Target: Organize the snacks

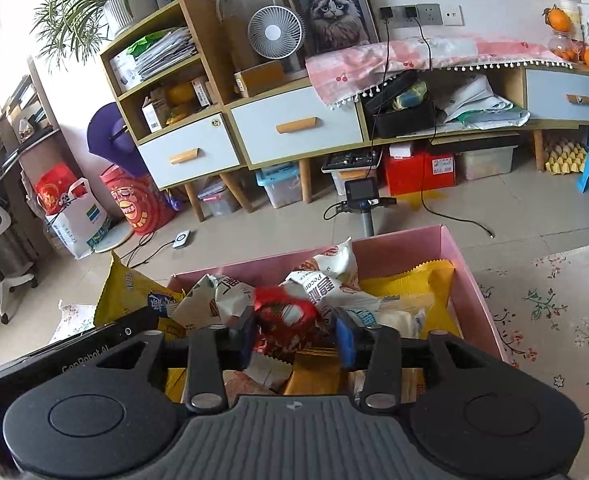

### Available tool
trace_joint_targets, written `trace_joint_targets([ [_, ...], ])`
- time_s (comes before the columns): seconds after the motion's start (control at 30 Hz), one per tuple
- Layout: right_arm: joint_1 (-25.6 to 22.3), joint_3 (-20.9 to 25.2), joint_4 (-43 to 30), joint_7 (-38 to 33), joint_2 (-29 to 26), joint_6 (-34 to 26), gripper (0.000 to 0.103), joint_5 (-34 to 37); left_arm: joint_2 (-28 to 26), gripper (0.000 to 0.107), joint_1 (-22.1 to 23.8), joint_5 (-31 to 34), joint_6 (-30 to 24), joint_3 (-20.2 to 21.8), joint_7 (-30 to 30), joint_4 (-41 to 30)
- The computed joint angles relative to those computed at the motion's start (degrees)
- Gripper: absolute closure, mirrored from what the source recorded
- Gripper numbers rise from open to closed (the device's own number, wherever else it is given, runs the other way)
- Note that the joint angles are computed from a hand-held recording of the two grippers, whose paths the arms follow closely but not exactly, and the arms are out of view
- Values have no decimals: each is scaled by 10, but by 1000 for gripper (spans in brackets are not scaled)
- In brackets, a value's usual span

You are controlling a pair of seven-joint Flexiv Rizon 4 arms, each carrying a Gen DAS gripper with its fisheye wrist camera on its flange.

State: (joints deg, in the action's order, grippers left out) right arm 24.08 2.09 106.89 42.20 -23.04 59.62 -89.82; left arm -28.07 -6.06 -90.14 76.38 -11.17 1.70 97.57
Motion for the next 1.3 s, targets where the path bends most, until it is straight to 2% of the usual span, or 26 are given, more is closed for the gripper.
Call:
trace_joint_targets([
  [0.13,4,4,3,-1,9,-11,52,8,13,74,6,22,-12,5,-20,11],
  [0.23,11,9,9,-8,19,-28,42,22,28,60,14,41,-29,9,-39,25],
  [0.37,16,18,26,-13,39,-47,38,39,49,56,28,91,-56,19,-74,45],
  [0.47,20,27,41,-18,57,-67,36,56,67,46,38,112,-70,23,-87,59],
  [0.8,32,64,96,-9,116,-129,24,101,136,26,50,155,-118,52,-82,121],
  [1.07,57,99,127,-6,148,-188,21,164,185,18,61,223,-168,88,-126,173],
  [1.17,72,109,130,-9,152,-206,17,173,202,16,63,242,-174,99,-131,194],
  [1.3,93,121,121,-35,148,-229,16,202,219,16,65,298,-172,114,-158,218],
])
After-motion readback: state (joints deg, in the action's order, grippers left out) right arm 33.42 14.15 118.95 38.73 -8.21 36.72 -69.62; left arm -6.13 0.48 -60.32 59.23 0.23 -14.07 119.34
